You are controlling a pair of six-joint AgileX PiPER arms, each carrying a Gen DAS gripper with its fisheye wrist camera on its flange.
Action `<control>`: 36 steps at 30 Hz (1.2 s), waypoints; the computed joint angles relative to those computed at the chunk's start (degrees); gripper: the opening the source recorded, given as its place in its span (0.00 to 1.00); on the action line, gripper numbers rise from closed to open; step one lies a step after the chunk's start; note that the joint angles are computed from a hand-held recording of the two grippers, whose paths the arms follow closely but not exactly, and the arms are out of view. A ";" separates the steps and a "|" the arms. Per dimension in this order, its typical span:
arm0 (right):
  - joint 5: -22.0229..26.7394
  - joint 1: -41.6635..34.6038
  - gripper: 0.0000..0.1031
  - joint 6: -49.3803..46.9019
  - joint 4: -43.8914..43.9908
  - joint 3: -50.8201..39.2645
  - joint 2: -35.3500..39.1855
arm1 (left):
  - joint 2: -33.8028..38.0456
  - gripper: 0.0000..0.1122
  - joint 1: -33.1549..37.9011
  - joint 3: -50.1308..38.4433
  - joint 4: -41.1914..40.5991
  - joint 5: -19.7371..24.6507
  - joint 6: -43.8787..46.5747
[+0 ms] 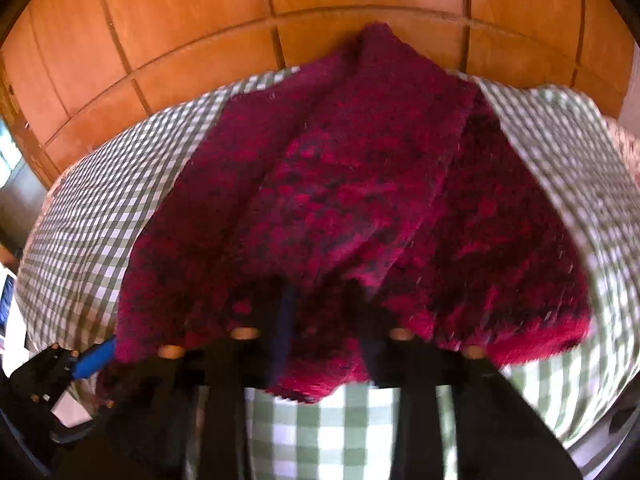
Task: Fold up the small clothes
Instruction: 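Grasp the red sweater edge with both grippers and lift it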
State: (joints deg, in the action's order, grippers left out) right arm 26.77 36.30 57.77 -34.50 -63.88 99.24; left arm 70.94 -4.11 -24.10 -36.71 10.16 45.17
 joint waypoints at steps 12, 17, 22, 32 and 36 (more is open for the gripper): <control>5.21 -10.73 0.00 0.90 -14.94 2.61 -11.51 | -0.21 0.00 19.06 -10.82 -19.51 16.49 21.60; 6.24 -20.02 0.00 -3.35 -14.80 -2.23 -8.96 | 5.89 0.00 24.94 -21.51 -17.92 20.43 16.67; 7.79 -30.93 0.00 -8.30 -13.22 -11.70 -3.05 | 15.13 0.00 26.28 -35.73 -11.66 18.79 5.98; 21.85 -46.70 0.00 -20.87 -4.36 -47.62 21.64 | 45.87 0.00 27.13 -81.82 30.69 26.78 -42.91; 28.16 -49.50 0.00 -25.20 -1.27 -61.56 30.47 | 58.71 0.00 27.18 -102.63 42.52 37.03 -53.62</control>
State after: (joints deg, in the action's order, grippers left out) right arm 54.93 -13.21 32.56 -35.76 -125.44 129.70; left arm 129.65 23.07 -126.74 5.81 47.19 -8.44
